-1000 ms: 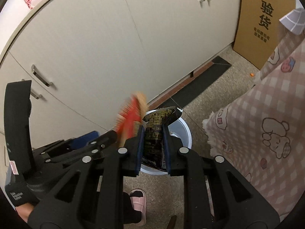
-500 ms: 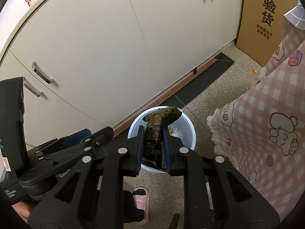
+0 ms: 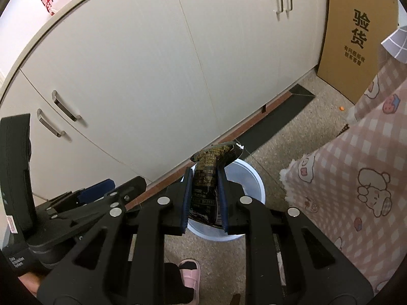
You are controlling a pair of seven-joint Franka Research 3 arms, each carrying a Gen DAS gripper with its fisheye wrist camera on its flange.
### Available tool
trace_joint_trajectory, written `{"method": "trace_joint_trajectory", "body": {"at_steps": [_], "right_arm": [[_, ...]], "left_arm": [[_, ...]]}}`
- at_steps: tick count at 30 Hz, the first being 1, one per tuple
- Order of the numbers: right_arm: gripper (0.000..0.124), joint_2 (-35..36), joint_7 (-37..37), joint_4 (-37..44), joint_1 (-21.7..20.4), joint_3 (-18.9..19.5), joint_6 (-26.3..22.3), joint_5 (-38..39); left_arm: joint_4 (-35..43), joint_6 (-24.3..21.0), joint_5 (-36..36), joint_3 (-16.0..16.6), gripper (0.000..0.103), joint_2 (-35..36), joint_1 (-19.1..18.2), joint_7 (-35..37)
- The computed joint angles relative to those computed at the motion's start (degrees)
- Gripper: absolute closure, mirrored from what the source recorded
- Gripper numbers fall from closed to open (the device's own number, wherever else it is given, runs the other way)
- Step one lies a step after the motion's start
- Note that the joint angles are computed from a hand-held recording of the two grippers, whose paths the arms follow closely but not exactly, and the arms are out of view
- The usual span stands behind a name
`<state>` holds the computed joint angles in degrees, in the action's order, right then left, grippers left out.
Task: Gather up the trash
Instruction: 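Open the right gripper to drop the dark wrapper into the bin, then move both open grippers back over the table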
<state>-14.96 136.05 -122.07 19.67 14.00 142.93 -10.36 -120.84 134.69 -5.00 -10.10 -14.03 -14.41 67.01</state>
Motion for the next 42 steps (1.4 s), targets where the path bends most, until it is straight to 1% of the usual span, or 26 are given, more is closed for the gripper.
{"method": "trace_joint_trajectory", "body": {"at_steps": [3,5,6,7,9,15,24,27,29,31,33,36,42], "right_arm": [[0.102,0.2,0.7,0.4,-0.2,0.1,0.9,-0.5],[0.094,0.2,1.7,0.6,-0.6,0.4,1.1,-1.7],[0.08,0.1,2.1,0.7,-0.7,0.7,1.3,-2.5],[0.07,-0.1,2.7,0.6,-0.9,0.9,1.5,-3.3],[0.07,-0.6,3.6,0.5,-1.2,1.1,1.9,-4.4],[0.07,-2.3,3.5,0.1,-1.4,1.1,1.9,-4.2],[0.07,-8.2,4.6,-0.4,-3.6,2.9,1.2,-5.4],[0.07,-11.9,5.1,-0.6,-5.2,3.7,0.5,-6.1],[0.069,-15.3,5.3,-0.8,-6.8,4.3,-0.8,-6.6],[0.068,-19.4,4.9,-1.9,-8.0,4.0,-1.4,-6.1],[0.066,-23.9,4.2,-2.9,-9.7,3.8,-3.1,-5.5],[0.064,-30.7,2.2,-4.9,-12.2,2.7,-5.5,-4.1],[0.062,-43.8,-2.0,-9.6,-18.4,-1.3,-11.3,-2.1]], "left_arm": [[-0.1,-0.1,0.8,0.0,0.039,-0.4,0.4,-0.7],[0.0,-0.2,1.3,0.0,0.037,-0.7,0.7,-1.4],[0.0,-0.2,1.5,0.0,0.036,-0.8,0.7,-1.7],[0.0,-0.2,1.7,0.0,0.036,-1.0,0.8,-2.0],[0.0,-0.2,1.8,0.1,0.035,-1.2,0.9,-2.3],[0.0,-1.0,2.2,0.1,0.034,-2.6,0.8,-2.9],[1.9,-1.2,2.6,-0.4,0.033,-5.6,-0.3,-4.4],[3.6,-0.6,3.2,-1.1,0.033,-6.7,-1.1,-5.2],[5.7,-0.3,3.5,-1.8,0.032,-6.7,-2.0,-5.5],[7.9,-0.3,3.9,-2.5,0.032,-6.4,-2.9,-5.5],[10.5,-0.1,4.3,-3.6,0.031,-5.6,-4.1,-5.4],[16.2,-0.6,5.7,-5.8,0.031,-2.5,-6.1,-5.0],[31.4,-3.3,8.6,-11.4,0.031,8.4,-11.9,-4.5]]}}
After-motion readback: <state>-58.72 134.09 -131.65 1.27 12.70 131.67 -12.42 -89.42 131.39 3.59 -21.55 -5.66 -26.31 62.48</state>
